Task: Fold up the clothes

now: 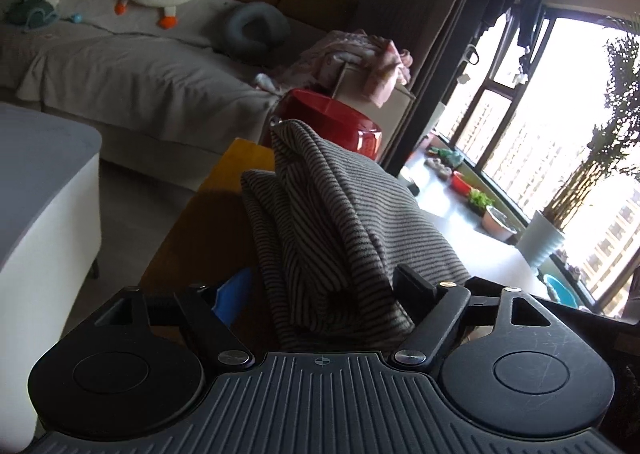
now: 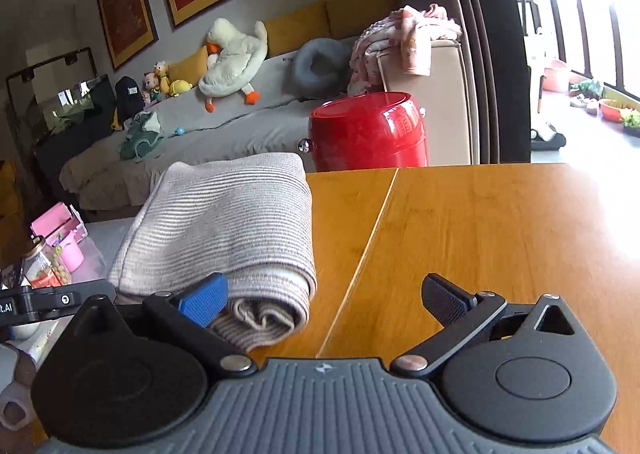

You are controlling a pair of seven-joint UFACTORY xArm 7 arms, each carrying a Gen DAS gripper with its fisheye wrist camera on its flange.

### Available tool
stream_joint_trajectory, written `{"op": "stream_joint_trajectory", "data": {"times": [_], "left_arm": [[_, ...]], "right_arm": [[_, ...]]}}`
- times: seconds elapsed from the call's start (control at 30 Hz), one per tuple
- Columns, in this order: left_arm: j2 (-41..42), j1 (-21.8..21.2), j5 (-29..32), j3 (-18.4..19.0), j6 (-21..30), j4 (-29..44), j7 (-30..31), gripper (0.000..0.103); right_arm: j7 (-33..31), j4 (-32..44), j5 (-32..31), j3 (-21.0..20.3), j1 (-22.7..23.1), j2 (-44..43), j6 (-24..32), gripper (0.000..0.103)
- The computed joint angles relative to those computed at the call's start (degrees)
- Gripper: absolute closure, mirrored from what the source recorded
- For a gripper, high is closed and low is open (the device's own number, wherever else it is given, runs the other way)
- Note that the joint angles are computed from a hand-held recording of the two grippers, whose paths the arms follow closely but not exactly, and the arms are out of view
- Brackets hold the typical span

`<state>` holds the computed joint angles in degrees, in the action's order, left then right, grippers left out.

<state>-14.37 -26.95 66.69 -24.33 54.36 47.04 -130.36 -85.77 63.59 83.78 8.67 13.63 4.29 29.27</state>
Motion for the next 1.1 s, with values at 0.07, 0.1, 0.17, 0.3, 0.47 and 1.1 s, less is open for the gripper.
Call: {"op": "stream_joint_trajectory", "data": {"times": [0.07,0.1,0.17,0.3,0.47,1.1], "left_arm": [[2.07,-1.88,-4.28,-2.19,5.16,2.53,1.12,0.007],[3.60,-2.93,-6.48,-2.86,7.82,4.27,1.91,0.006],[7.16,-5.42,-10.51,-3.59,13.40,8.29,3.29,0.001],[13.56,-9.66,-13.44,-3.09,20.81,15.40,4.20,0.000],[22.90,-14.97,-16.38,-1.15,31.14,26.53,8.93,0.000],[28.06,-24.48,-18.23,8.87,34.52,33.86,11.56,0.000]], "right_arm": [[-2.61,-3.86,-0.06,-0.35,-0.21,-3.58,-0.28,0.000],[-2.26,-5.71,-2.21,-0.52,0.04,-5.23,-1.14,0.000],[1.43,-8.95,-9.13,-0.80,0.65,-7.97,-3.13,0.000],[12.50,-12.61,-21.44,-2.37,1.19,-10.54,-4.00,0.000],[11.19,-14.61,-20.76,-4.42,2.41,-11.47,-7.11,0.000],[8.99,-15.15,-20.17,-5.25,3.53,-11.34,-9.33,0.000]]}}
